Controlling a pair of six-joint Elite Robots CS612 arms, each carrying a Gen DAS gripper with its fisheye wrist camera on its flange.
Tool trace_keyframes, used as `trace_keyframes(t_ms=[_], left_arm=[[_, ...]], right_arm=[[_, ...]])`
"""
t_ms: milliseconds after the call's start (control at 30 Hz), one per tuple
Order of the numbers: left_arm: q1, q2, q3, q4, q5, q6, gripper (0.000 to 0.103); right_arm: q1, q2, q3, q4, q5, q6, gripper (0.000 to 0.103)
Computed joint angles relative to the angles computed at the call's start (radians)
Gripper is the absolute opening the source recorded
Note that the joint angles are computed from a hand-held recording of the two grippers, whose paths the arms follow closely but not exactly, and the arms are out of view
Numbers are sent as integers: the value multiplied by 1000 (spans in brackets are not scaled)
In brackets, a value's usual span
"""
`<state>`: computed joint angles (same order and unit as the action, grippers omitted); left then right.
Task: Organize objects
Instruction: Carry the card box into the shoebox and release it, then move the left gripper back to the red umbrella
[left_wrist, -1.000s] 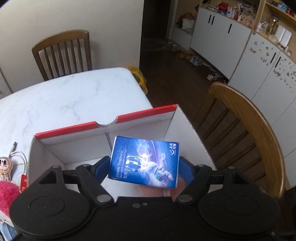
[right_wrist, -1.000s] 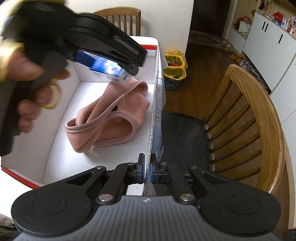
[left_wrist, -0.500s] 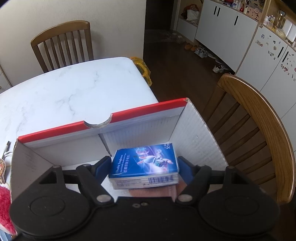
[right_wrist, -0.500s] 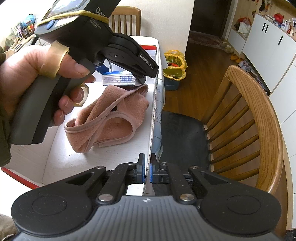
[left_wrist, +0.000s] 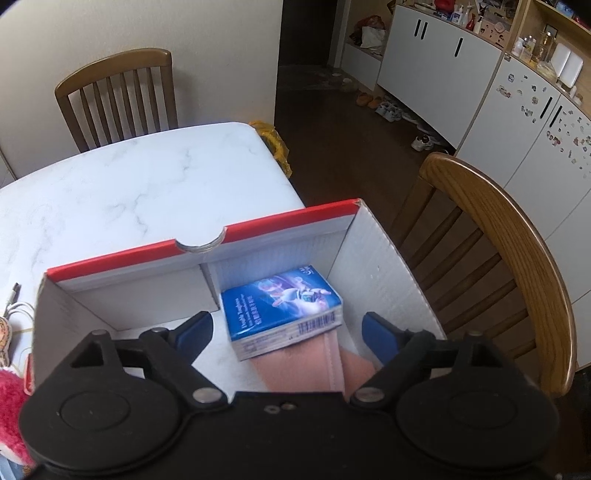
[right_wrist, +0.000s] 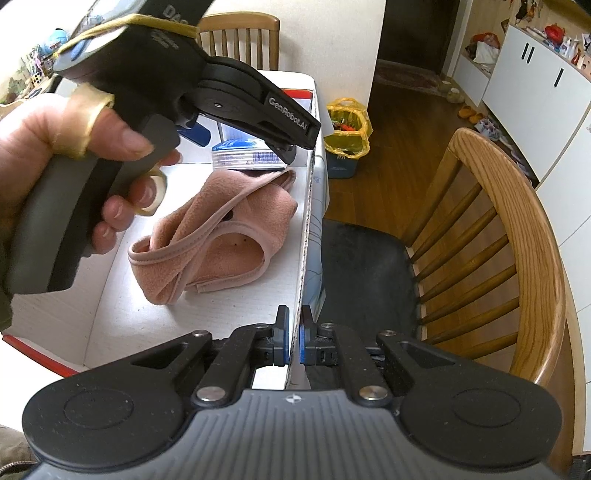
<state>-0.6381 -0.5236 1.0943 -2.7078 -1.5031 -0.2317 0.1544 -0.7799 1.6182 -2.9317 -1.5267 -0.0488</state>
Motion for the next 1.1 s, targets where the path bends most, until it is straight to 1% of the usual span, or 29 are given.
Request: trace_keyframes(t_ms=[100, 300, 367, 500, 700, 867, 967, 1100], left_arm=[[0, -15, 23, -20, 8, 5, 87], [7, -46, 69, -62, 11, -11, 87], [9, -63, 95, -83, 13, -11, 87], [13, -92, 138, -123, 15, 2, 86], [21, -143, 219, -206, 12, 22, 87], [29, -180, 287, -265, 26, 51, 87], [38, -207, 333, -292, 23, 47, 87], [48, -229, 376, -313, 26, 44, 88]], right_arm=[[0, 0, -1, 3, 2, 5, 4], [0, 0, -2, 5, 2, 14, 4], [1, 0, -1, 3, 0, 12, 4], [0, -2, 2, -2, -1, 10, 4], [2, -3, 4, -10, -6, 3, 4], [3, -2, 5, -16, -7, 7, 4], [3, -3, 7, -17, -11, 8, 4], [5, -4, 8, -17, -18, 10, 4]])
